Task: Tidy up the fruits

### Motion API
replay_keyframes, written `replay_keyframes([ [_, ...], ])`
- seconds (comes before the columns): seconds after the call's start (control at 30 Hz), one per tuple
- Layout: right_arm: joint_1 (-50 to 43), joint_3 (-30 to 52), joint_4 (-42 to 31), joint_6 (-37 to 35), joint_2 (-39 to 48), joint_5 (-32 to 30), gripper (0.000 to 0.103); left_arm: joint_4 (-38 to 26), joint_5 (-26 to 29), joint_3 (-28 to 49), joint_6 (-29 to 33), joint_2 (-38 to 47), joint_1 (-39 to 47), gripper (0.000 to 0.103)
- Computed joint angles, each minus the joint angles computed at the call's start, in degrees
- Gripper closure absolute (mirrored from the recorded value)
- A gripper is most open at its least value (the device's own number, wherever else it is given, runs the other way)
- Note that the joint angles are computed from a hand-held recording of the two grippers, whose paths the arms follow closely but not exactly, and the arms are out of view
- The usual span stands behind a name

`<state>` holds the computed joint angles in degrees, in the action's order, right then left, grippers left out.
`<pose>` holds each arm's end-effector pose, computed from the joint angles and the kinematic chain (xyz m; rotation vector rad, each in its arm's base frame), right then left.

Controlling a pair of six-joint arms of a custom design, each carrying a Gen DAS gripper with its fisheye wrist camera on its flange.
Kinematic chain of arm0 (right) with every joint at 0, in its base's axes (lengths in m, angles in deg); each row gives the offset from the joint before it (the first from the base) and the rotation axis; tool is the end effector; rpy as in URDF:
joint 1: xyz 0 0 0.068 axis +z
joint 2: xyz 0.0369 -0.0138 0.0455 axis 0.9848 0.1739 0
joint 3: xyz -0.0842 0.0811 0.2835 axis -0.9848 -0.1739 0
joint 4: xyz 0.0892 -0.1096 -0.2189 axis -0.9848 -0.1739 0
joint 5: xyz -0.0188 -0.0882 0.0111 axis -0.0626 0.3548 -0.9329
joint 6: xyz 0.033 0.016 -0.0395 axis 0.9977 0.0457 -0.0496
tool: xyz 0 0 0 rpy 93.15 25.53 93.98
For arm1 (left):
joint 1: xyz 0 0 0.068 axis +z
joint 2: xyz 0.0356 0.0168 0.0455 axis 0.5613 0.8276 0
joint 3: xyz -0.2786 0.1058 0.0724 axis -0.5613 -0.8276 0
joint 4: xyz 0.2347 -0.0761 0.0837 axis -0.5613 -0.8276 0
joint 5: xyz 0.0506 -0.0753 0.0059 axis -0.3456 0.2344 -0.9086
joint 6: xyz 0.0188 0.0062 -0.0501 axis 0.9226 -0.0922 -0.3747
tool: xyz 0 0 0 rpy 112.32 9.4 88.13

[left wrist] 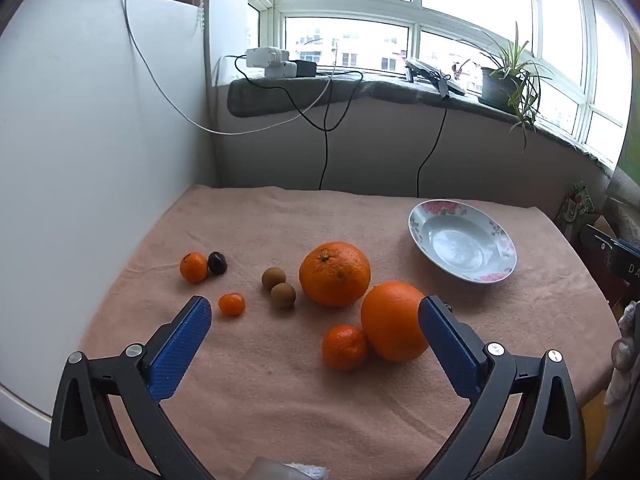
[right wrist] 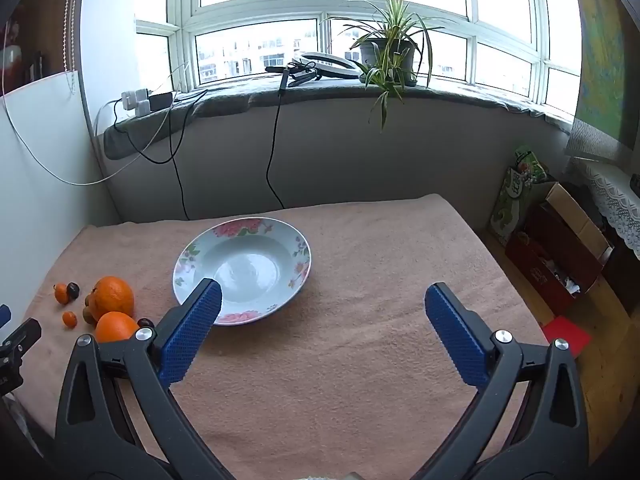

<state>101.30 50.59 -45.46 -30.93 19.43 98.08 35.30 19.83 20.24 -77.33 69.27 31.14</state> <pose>0.3131 0.1117 0.2261 -0.0084 2.1619 0.0344 0.2891 -0.0113 0.2184 -0.1759 2.2294 0.0113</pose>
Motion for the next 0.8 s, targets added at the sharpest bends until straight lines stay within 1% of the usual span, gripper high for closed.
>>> replay_keyframes([
  [0.07, 0.1, 0.2, -0.2, -0.5, 0.3, 0.4, 0.000, -0.1, 1.3, 0.2, 0.2, 0.2, 0.5, 0.000],
  [0.1, 0.1, 0.2, -0.3, -0.5, 0.4, 0.4, 0.000, 1.7, -1.9, -1.0, -0.1, -0.3, -0.6, 0.000],
  [0.17, -0.2, 0.7, -1.1, -0.3, 0.1, -0.6, 0.000, 1.0, -2.3, -1.0, -0.3, -1.1, -1.0, 0.000],
  [0.23, -0.4, 1.3, -2.1, -0.2, -0.1, -1.2, 0.000, 0.7, -2.0, -1.2, -0.3, -1.6, -0.8, 0.000],
  [0.27, 1.0, 0.7, -0.7, -0.3, 0.3, 1.0, 0.000, 0.8, -1.5, -1.2, -0.1, -1.6, -0.4, 0.000],
  [0.8, 1.5, 0.2, -0.7, 0.0, -0.3, 1.0, 0.000, 0.0, -0.8, -0.7, -0.4, -1.8, -0.3, 0.000],
])
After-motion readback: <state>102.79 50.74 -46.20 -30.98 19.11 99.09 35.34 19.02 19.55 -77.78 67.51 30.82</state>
